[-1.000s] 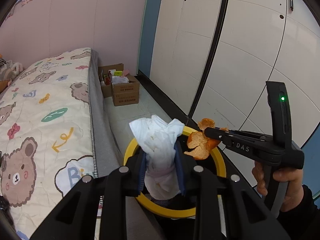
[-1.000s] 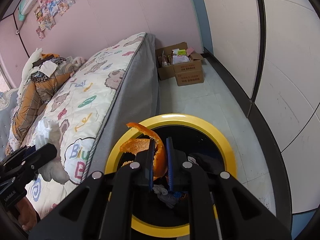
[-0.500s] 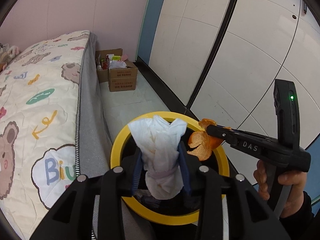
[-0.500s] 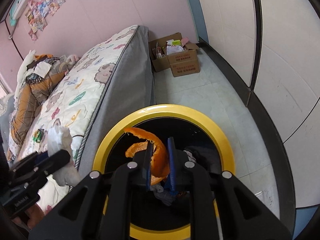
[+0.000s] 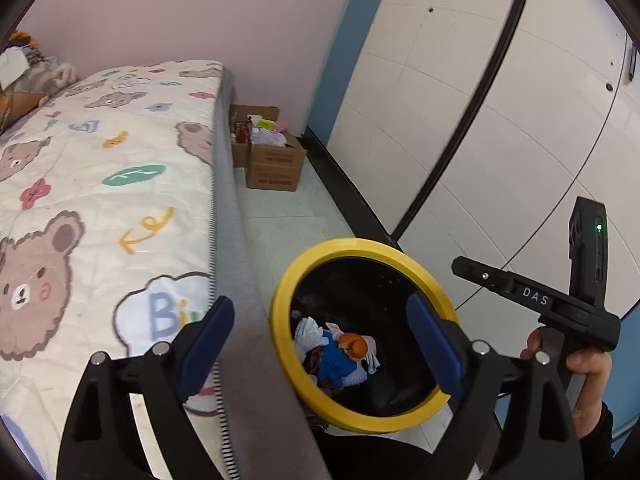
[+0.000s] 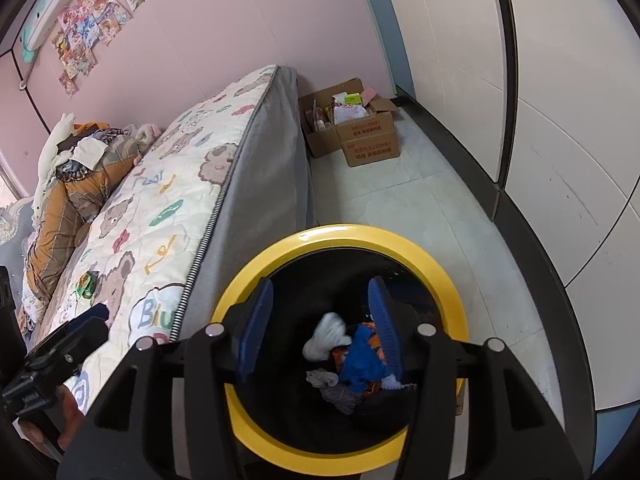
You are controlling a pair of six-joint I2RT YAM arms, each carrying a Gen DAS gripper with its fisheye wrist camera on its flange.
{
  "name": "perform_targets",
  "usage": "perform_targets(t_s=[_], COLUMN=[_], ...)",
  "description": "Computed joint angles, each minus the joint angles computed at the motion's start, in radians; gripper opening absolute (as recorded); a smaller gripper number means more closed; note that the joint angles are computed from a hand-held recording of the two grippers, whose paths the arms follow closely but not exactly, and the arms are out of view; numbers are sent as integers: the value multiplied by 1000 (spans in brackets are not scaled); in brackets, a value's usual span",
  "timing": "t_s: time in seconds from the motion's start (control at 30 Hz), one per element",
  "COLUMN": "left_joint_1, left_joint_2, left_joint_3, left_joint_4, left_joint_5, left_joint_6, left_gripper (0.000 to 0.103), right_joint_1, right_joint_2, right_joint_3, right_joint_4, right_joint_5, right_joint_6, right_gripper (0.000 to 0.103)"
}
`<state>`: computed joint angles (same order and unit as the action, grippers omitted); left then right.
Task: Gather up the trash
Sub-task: 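Move the left tool to the black bag while the right tool approaches the green snack packet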
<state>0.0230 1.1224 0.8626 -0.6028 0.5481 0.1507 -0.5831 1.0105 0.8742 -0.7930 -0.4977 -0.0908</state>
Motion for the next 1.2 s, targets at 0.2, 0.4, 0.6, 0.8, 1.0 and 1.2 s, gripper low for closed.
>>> perform_targets(t_s=[0.2,0.4,0.6,0.8,1.0,1.2], left_joint_1=[253,520,750,915,1010,1056], left_joint_2=[-23,56,173,329,505,644], left_joint_3=[32,114,198,306,411,511], left_joint_4=[-95,-193,-226,-228,-194,-208], left_joint_5=[79,170,218,231,202,189], left_joint_6=[155,317,433,510,522,513], left_gripper=[88,89,91,92,92,92], right_joint_1=[143,429,761,1017,1170,1278], right_joint_2=[-47,-33,92,329,656,1019], right_joint_3=[24,71,165,338,651,1085], right_joint_4=[-10,42,127,187,150,36], right_joint_5=[51,169,312,400,398,392], right_joint_6=[79,225,340,399,379,336], right_gripper=[58,65,76,80,85,88])
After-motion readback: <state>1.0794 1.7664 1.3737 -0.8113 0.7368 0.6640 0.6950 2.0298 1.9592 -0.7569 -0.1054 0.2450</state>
